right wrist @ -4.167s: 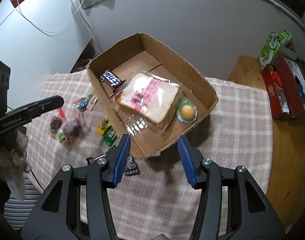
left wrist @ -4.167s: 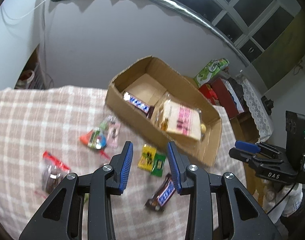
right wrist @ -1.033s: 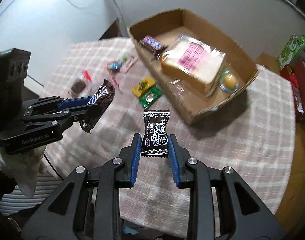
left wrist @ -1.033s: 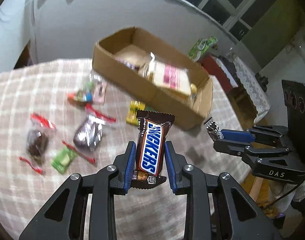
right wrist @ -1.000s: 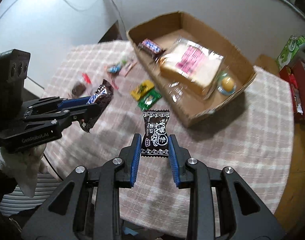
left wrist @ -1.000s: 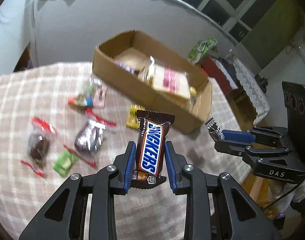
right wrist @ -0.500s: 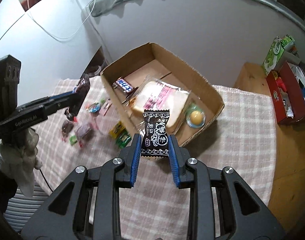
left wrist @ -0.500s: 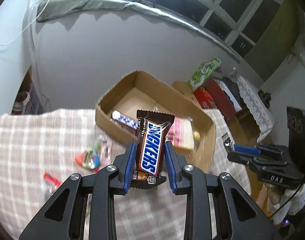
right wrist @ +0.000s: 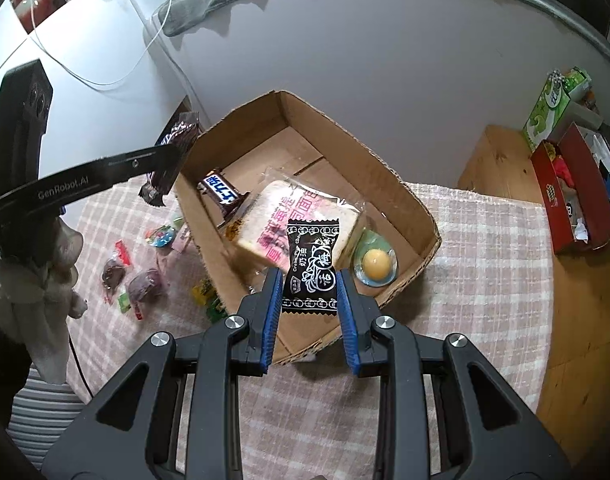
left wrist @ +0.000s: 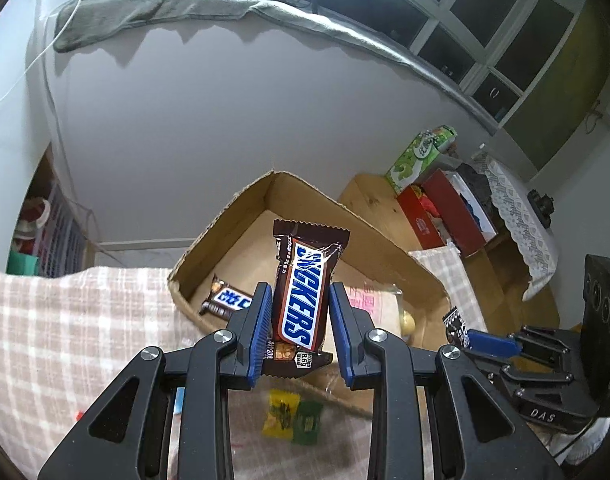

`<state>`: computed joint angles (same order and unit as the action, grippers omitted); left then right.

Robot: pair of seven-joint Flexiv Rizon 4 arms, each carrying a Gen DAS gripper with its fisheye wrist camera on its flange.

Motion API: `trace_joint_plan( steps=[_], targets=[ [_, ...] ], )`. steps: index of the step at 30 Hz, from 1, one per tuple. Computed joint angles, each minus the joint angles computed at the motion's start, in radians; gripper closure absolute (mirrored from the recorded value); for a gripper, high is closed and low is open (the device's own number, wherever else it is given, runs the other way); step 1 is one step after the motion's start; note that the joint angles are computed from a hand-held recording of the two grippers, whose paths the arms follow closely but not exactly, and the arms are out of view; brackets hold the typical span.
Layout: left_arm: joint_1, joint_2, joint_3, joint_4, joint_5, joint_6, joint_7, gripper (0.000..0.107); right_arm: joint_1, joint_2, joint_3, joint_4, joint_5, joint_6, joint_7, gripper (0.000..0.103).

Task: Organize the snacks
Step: 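Carry both candies into the box and open both grippers to release them, then lift both open grippers away from the box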

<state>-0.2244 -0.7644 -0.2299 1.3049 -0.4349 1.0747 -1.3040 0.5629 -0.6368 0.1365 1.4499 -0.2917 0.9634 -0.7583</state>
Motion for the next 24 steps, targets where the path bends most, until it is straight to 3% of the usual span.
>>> trace_joint_plan(
  steps=[9,12,14,15,16,24],
  targets=[
    [-0.021,-0.030,0.031,-0.056,0.029,-0.051,-0.048,0.079,-0.001,-0.026,-0.001,-0.032,0.010,-0.029,-0.017,0.075],
    [-0.025,-0.042,0.042,-0.087,0.041,-0.088,-0.078,0.067,0.001,-0.027,-0.004,-0.038,0.012,-0.041,-0.006,0.074],
    [-0.022,-0.040,0.040,-0.088,0.043,-0.090,-0.084,0.060,0.003,-0.026,-0.005,-0.039,0.011,-0.046,-0.004,0.063],
    [-0.016,-0.037,0.034,-0.083,0.040,-0.088,-0.078,0.060,0.007,-0.025,-0.010,-0.037,0.005,-0.044,0.001,0.047],
    [-0.014,-0.035,0.032,-0.081,0.039,-0.088,-0.075,0.060,0.014,-0.021,-0.020,-0.029,-0.008,-0.036,0.013,0.038],
    [0.010,0.002,0.018,-0.022,0.019,-0.065,-0.051,0.060,0.021,-0.019,-0.014,-0.037,-0.025,-0.041,0.023,0.036]
  ],
)
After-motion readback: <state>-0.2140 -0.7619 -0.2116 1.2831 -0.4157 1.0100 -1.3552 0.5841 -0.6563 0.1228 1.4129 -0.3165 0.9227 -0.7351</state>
